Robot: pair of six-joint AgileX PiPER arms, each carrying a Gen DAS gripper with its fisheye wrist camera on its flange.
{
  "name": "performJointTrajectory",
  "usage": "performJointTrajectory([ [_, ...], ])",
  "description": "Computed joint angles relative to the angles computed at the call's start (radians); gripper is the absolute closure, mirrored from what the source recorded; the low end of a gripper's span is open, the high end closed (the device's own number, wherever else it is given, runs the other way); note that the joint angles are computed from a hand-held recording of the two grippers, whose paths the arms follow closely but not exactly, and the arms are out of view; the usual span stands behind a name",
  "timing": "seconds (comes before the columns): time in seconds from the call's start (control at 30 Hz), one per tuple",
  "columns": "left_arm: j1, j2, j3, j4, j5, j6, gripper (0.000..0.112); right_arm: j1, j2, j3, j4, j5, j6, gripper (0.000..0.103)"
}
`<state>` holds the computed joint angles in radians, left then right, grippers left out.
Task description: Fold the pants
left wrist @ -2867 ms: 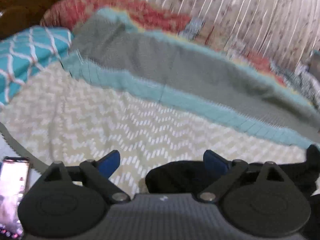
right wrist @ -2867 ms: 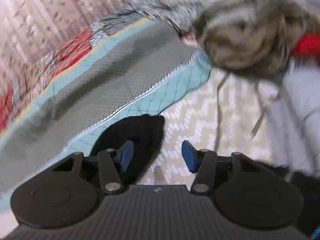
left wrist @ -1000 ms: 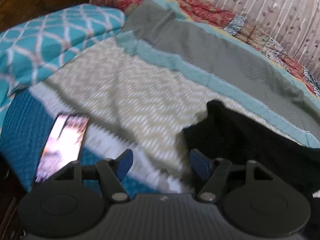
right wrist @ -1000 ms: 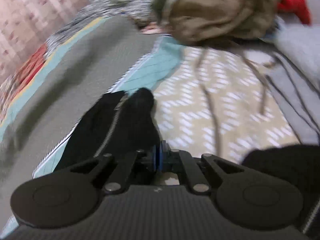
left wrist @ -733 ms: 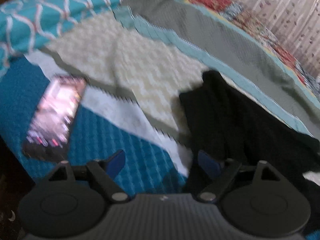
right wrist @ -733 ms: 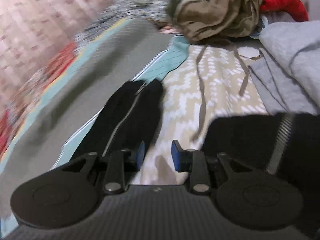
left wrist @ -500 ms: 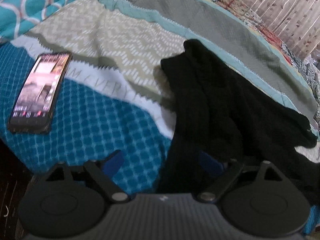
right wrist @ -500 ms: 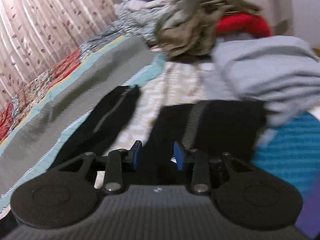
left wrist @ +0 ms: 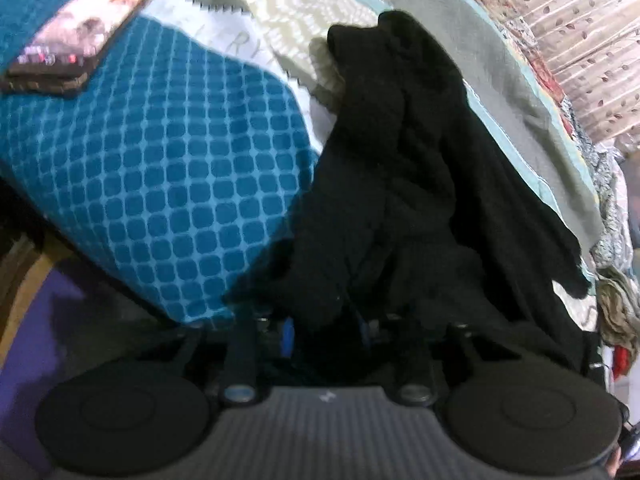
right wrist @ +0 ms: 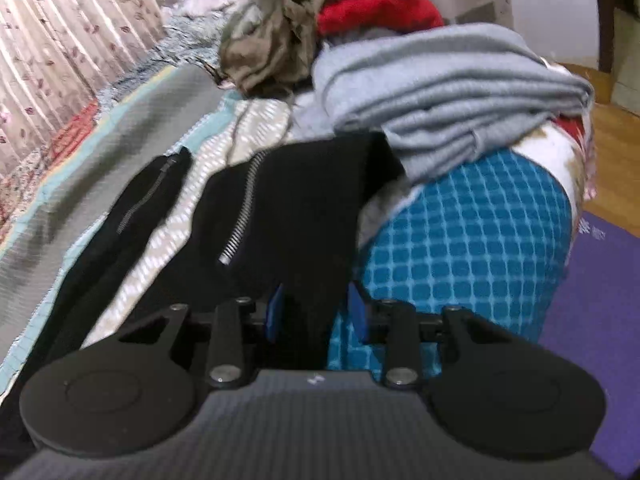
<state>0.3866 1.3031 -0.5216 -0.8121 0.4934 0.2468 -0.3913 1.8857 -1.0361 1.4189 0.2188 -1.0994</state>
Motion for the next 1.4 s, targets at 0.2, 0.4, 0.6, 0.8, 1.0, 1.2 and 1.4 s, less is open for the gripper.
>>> performJointTrajectory([
  [0.2,0.328,-0.142,-0.088,0.091,0.243,0.028,0.098,-0.057,-0.033,0.031,0.191,-0.005,-0.169,0.064],
  [0.4,0.288,-0.079,-0.178,0.354,0.269,-0.187,0.087,-0.105,0.0,0.011,0.176,0.076,-0.119,0.064],
  [0.6,0.137,-0.059,-0.168,0.564,0.199,-0.443,0.075,-0.159,0.109,-0.124,0.038,0.232,0.091,0.065],
  [0.8,0.132,-0.13,-0.206,0.817,0.154,-0.765,0.065,-0.232,0.11,-0.11,0.203,0.266,0.0,0.063],
  [1.0,0.075,-0.077,-0.268,0.78,0.105,-0.751,0.067,-0.266,0.149,-0.103,0.243,0.314,-0.04,0.061],
  [1.2,-0.176,0.067,-0.298,0.776,0.03,-0.791,0.067,-0.251,0.154,-0.137,0.232,0.387,0.027,0.062],
  [1.4,-0.325,0.176,-0.331,0.967,0.044,-0.992,0.063,-0.136,-0.017,-0.05,0.23,0.458,-0.341,0.088],
])
